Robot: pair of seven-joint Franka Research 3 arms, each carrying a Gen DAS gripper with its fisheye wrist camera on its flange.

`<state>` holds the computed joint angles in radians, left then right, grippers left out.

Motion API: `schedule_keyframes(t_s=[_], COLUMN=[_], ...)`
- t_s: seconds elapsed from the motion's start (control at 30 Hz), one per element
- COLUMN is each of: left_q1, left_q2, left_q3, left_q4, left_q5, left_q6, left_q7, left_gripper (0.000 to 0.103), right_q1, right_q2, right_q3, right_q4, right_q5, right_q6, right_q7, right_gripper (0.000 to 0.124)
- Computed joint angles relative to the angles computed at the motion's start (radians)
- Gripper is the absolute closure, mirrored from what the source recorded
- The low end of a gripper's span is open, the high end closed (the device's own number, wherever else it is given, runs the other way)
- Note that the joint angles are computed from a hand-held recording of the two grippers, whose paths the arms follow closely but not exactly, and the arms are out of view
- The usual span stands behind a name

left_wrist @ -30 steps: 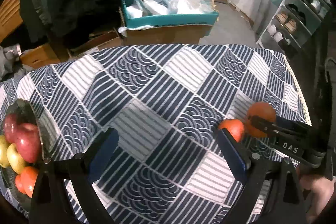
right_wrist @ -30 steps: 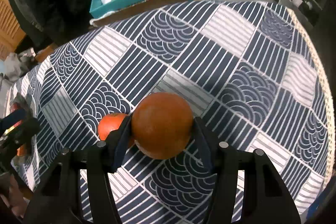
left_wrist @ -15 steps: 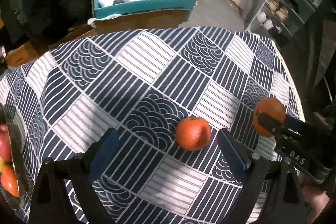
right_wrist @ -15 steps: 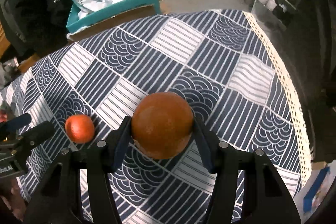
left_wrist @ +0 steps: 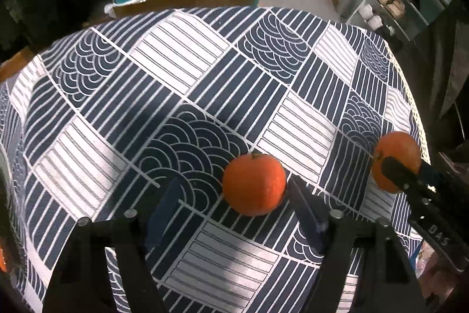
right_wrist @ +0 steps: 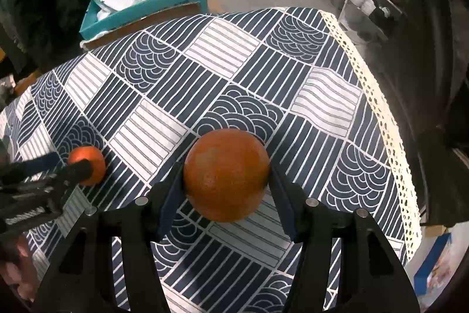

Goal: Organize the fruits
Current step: 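Grasp a small tangerine with the left gripper while the right gripper grasps the other, then lift and carry both tangerines toward the glass plate with both grippers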

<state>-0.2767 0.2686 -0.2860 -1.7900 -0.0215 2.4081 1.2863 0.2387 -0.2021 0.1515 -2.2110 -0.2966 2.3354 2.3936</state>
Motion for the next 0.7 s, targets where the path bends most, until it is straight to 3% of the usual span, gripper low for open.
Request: schedule_keyframes(t_s=[0.07,0.2,0.3,0.7], left_q1=[0.005,0.022,0.003,0.014], left_q2=[0.005,0.005,0.001,-0.11], left_q3=[-0.007,-0.025,-0.011,0.002], left_q4=[0.001,-0.005,0.002,-0.068], left_q5=[-0.019,-0.079,-0.039,-0.06], left_q6=[0.0,0.015,0.004,0.087], left_q7=[0.019,0.086,0.073,0.095], left_gripper=[0.035,0.057,0.058,0.059], right_q1=[0.0,0.003,0.007,0.019], right_q2=[0.001,0.007,0.012,0.005], right_q3=[-0.001,0.0,0.0,0.013], right_q4=[0.002,0.01,0.016,0.05], right_q5=[0.003,0.004,0.007,-0.032], right_q6=[0.006,0.007,0.008,0.002], right_q7=[-0.001,-0.008,-0.015,-0.016], right_gripper=[0.066,0.066,0.066,0.066])
